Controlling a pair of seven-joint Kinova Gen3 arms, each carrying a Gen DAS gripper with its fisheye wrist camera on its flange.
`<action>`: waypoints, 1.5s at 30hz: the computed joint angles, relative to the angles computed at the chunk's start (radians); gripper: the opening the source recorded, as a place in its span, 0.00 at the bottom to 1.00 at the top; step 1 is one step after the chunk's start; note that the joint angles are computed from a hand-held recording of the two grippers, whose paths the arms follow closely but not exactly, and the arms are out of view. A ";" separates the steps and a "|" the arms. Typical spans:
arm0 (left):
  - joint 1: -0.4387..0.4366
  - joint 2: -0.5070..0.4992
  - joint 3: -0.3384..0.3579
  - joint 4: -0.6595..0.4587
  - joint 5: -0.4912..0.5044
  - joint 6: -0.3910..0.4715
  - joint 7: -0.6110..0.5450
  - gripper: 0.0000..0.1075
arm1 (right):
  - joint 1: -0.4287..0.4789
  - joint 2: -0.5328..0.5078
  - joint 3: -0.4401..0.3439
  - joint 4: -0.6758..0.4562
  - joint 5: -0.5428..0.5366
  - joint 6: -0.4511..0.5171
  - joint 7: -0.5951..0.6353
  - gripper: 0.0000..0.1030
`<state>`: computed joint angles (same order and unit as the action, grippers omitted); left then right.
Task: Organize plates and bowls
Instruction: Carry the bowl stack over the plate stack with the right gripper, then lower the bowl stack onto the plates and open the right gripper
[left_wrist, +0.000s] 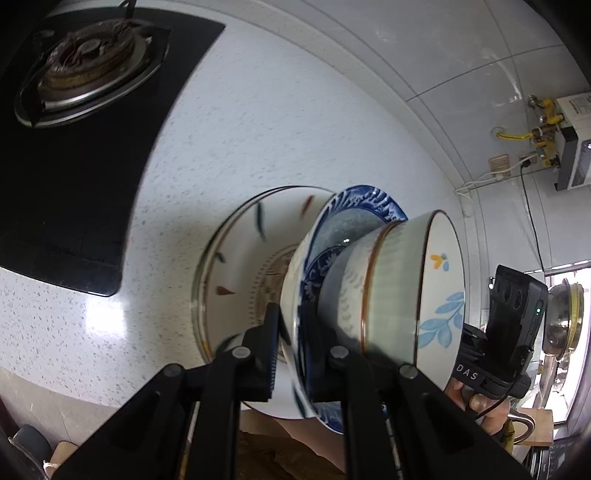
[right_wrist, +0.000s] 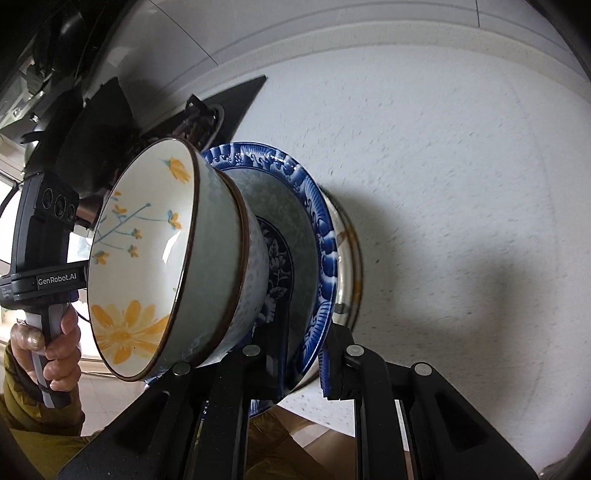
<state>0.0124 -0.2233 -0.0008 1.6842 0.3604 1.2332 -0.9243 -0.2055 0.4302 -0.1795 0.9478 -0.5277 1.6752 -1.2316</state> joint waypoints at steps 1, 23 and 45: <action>-0.002 -0.001 -0.011 0.018 0.009 -0.005 -0.014 0.09 | -0.005 -0.002 0.002 0.013 0.007 -0.006 -0.003 0.13; 0.044 -0.016 0.119 -0.008 -0.253 -0.036 0.046 0.12 | -0.064 -0.184 0.024 0.202 0.102 -0.295 -0.041 0.35; 0.052 -0.104 0.359 -0.120 -0.666 0.098 0.243 0.13 | -0.146 -0.468 0.018 0.461 0.307 -0.667 -0.195 0.84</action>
<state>0.0644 -0.3275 0.3581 1.5639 -0.3053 1.3309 -0.6811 -0.3513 -0.0374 -0.1616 1.4085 -0.2203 1.0077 -1.4264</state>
